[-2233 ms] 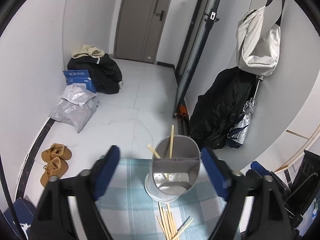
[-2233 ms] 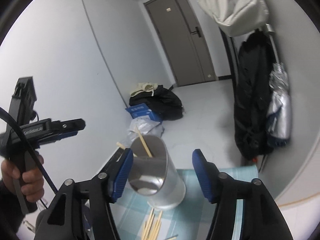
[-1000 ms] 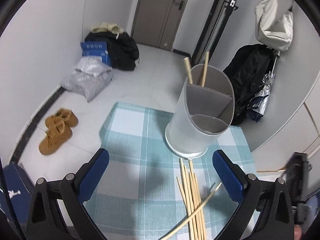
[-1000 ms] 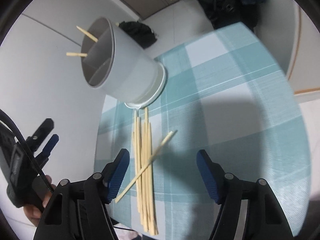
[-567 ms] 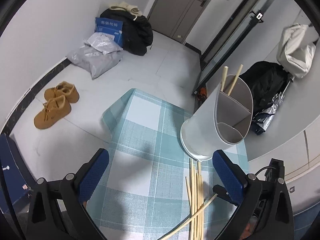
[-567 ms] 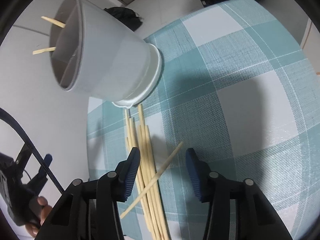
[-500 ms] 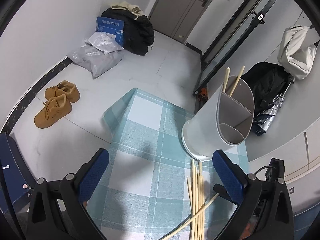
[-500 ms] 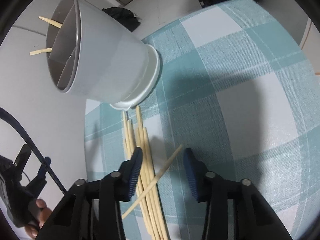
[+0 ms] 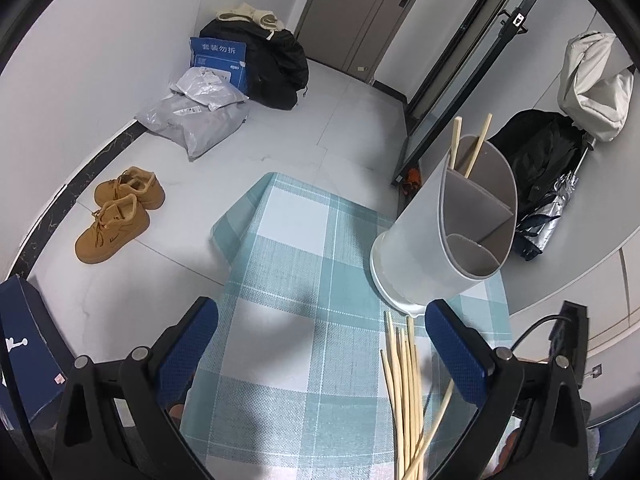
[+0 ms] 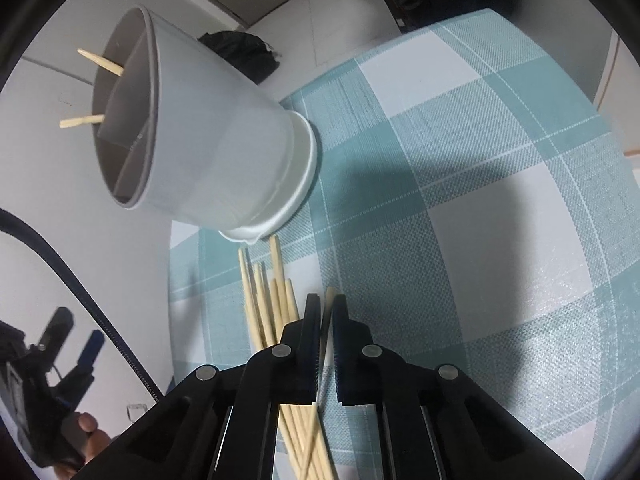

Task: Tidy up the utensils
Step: 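Grasp a chopstick with the left gripper while the right gripper lifts its chopstick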

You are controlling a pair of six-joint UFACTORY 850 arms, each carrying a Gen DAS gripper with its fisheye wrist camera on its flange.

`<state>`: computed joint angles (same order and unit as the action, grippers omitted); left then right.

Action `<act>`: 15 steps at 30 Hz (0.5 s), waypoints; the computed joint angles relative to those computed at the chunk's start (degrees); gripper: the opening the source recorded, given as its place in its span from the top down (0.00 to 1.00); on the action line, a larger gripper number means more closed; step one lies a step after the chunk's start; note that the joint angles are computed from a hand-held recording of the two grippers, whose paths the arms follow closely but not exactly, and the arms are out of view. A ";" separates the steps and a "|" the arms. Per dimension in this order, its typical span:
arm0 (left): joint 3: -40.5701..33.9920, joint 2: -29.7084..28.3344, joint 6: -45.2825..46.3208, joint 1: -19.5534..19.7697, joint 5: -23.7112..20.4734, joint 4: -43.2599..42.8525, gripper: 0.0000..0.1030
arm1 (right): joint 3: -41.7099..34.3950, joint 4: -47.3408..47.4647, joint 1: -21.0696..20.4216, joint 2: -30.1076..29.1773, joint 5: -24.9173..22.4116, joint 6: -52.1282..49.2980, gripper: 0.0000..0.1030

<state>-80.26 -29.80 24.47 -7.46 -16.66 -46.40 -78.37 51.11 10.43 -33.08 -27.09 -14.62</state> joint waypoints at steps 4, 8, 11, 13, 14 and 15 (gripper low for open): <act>-0.31 -0.45 -4.06 -0.48 -0.11 4.52 0.01 | 0.84 4.21 -0.94 0.96 -0.43 -4.41 0.96; -0.97 -1.24 -10.73 -1.35 -0.19 11.68 0.01 | 1.91 9.22 -1.74 2.43 -0.86 -10.07 0.97; -1.54 -2.05 -10.98 -1.76 -1.41 12.24 0.01 | 3.24 10.88 -2.36 4.23 -0.50 -14.12 0.97; -2.31 -2.83 -14.03 -2.29 -2.57 15.35 0.01 | 3.76 9.81 -2.38 5.20 0.39 -15.28 0.97; -2.66 -3.19 -15.36 -2.57 -3.07 16.72 0.01 | 3.95 9.10 -2.41 5.67 0.75 -15.85 0.97; -3.11 -3.63 -17.28 -2.92 -3.74 18.60 0.01 | 4.20 8.88 -2.56 6.22 0.98 -17.08 0.97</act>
<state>-83.37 -33.42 7.19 -10.37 -20.40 -27.80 -74.17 59.99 7.86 -26.85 -26.11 -31.70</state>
